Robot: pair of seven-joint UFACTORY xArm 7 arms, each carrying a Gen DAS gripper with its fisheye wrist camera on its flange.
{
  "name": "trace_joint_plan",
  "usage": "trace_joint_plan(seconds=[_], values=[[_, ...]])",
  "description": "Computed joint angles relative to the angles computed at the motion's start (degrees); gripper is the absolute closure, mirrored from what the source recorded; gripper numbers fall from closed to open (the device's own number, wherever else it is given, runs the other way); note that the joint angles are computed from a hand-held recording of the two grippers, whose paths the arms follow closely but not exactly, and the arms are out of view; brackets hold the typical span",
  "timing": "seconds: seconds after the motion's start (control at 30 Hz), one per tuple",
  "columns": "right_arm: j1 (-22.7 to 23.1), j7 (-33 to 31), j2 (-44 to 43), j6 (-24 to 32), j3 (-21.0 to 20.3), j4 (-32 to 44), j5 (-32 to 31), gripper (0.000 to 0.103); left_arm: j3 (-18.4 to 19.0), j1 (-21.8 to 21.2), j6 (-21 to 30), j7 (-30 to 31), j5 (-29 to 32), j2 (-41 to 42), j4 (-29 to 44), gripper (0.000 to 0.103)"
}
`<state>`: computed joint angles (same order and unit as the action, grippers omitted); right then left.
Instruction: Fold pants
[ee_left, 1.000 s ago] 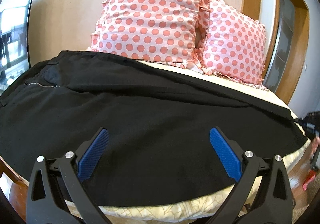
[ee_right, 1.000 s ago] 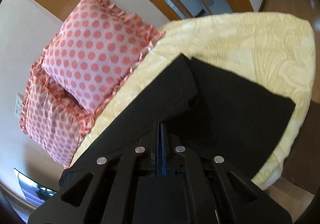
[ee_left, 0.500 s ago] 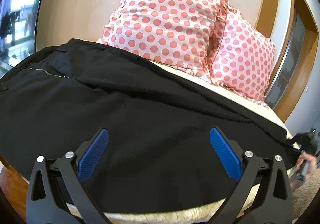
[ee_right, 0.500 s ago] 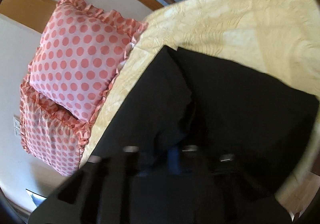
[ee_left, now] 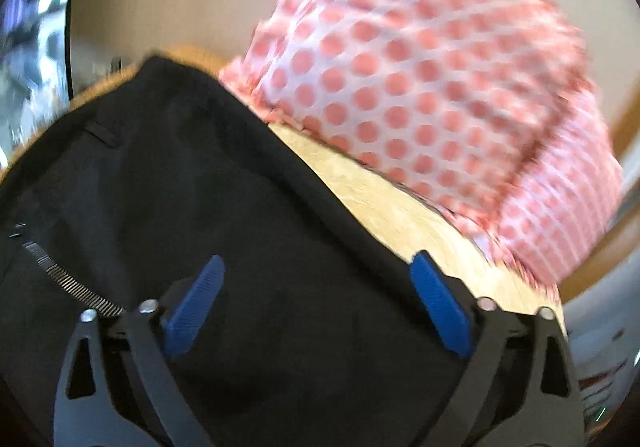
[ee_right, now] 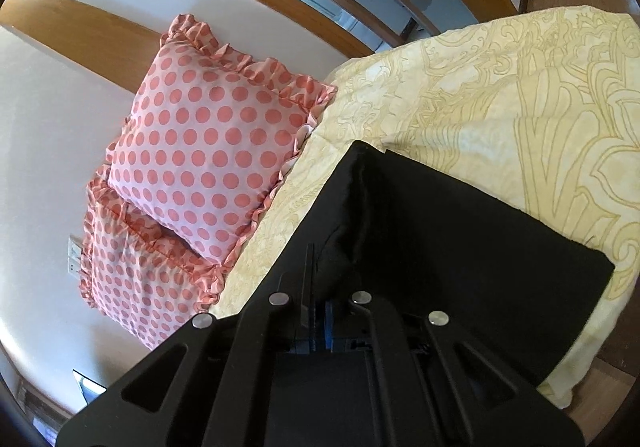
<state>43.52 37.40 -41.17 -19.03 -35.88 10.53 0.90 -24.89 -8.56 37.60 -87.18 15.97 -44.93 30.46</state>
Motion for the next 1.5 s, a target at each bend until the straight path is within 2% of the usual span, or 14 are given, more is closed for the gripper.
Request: trace_joint_plan(seconds=[0.17,0.27,0.3,0.33,0.4,0.57,0.67,0.77,0.83,0.93,1.03,1.27,1.4,1.5], values=[[-0.6,-1.2,-0.9,1.1,0.5,0.0,-0.3,0.1,6.1,3.4,-5.3,2.1,-1.9,13.4,3.4,0.03],[-1.0,-2.2,-0.5,1.4,1.3,0.3,0.1,0.1,6.7,5.2,-6.8,-1.2,-1.8,15.7,2.9,0.067],[-0.8,-2.5,-0.3,1.2,1.1,0.5,0.1,0.1,6.5,5.8,-7.3,-2.3,-0.9,15.1,2.3,0.093],[-0.6,-2.8,-0.1,1.1,0.9,0.6,0.0,0.1,7.8,4.5,-9.1,-2.6,-0.6,13.7,0.8,0.094],[-1.1,-3.5,0.5,1.1,1.4,1.0,0.0,0.1,5.9,4.9,-6.8,-3.2,-0.4,9.2,-0.4,0.095],[-5.9,-3.9,0.3,1.0,5.6,0.0,0.4,0.1,-2.8,-1.1,8.6,-5.7,0.3,-10.8,-1.6,0.095],[-8.7,-4.1,-1.5,1.5,6.8,-1.3,0.6,0.1,-12.1,-6.7,22.3,-11.3,-3.3,-20.2,0.5,0.094],[-11.6,-4.6,-3.3,2.5,8.4,-2.8,1.5,0.1,-22.0,-10.3,34.8,-18.2,-8.5,-22.4,4.6,0.094],[-12.2,-4.9,-4.0,3.1,8.6,-3.4,2.1,0.1,-26.8,-11.5,39.6,-23.3,-12.4,-21.5,6.5,0.094],[-12.9,-5.1,-3.9,3.3,9.4,-4.0,3.2,0.1,-30.8,-13.6,40.4,-31.2,-17.1,-20.3,6.1,0.094],[-12.7,-5.4,-4.6,3.4,8.5,-5.0,3.9,0.1,-32.7,-15.0,40.9,-36.4,-17.4,-18.8,6.1,0.09],[-10.6,-6.6,-5.5,4.4,5.0,-5.8,5.6,0.1,-32.7,-17.0,42.1,-41.4,-13.7,-15.4,7.0,0.084],[-8.4,-7.3,-6.2,1.8,3.0,-6.1,5.9,0.1,-32.9,-18.3,42.3,-43.1,-12.0,-13.6,7.4,0.095],[-8.5,-6.4,-8.6,-1.1,2.1,-7.0,5.4,0.1,-33.8,-19.1,42.6,-45.1,-10.7,-13.7,8.4,0.097]])
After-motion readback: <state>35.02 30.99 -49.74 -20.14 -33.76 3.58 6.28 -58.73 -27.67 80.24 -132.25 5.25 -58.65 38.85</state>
